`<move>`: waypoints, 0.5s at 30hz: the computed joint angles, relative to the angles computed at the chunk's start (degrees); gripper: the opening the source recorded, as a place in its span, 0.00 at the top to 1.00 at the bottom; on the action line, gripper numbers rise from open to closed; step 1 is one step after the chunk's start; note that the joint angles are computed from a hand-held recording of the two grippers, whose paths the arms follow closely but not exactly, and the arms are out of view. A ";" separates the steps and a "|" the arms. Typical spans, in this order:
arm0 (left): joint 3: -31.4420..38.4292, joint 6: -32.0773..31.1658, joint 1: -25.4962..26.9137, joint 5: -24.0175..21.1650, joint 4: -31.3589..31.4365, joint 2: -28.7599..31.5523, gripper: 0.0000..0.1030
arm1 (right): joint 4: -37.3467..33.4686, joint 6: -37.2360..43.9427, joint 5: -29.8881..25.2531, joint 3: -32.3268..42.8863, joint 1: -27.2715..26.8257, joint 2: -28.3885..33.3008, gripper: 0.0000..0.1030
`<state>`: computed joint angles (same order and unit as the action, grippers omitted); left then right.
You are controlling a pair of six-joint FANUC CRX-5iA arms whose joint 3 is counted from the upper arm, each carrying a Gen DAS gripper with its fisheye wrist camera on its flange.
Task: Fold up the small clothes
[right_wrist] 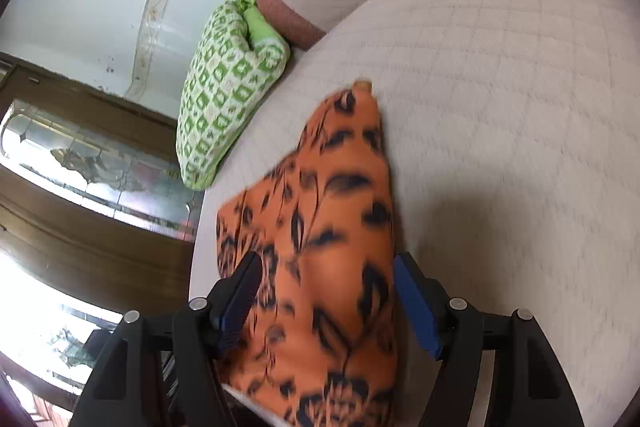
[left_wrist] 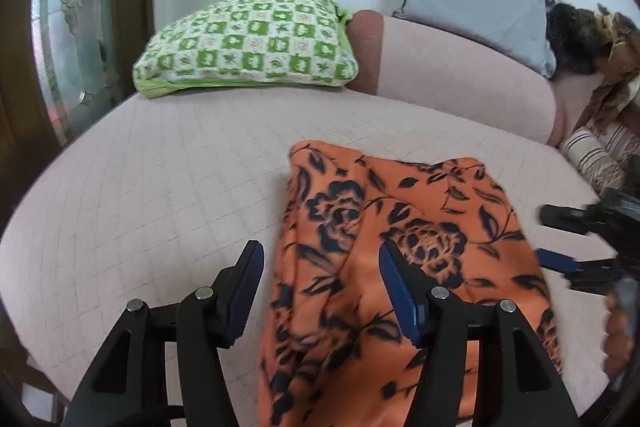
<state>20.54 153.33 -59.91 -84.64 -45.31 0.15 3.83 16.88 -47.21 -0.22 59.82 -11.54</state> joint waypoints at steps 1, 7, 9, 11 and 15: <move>-0.44 -0.45 2.62 0.51 3.65 0.29 0.40 | -2.64 1.46 -0.46 1.92 -1.74 1.76 0.31; -3.18 -2.52 10.51 1.51 14.67 0.94 0.38 | -17.79 12.26 -1.51 8.18 -8.35 9.32 0.66; -2.76 -2.27 10.33 0.90 14.33 1.29 0.38 | -12.69 7.58 2.48 5.13 -5.81 7.12 0.68; -2.87 -2.04 10.69 1.39 14.84 1.32 0.38 | -8.28 7.75 3.60 3.99 -4.11 6.70 0.64; -5.02 -0.68 11.81 3.67 16.71 -0.30 0.37 | -15.76 8.50 3.03 4.18 -7.25 6.51 0.41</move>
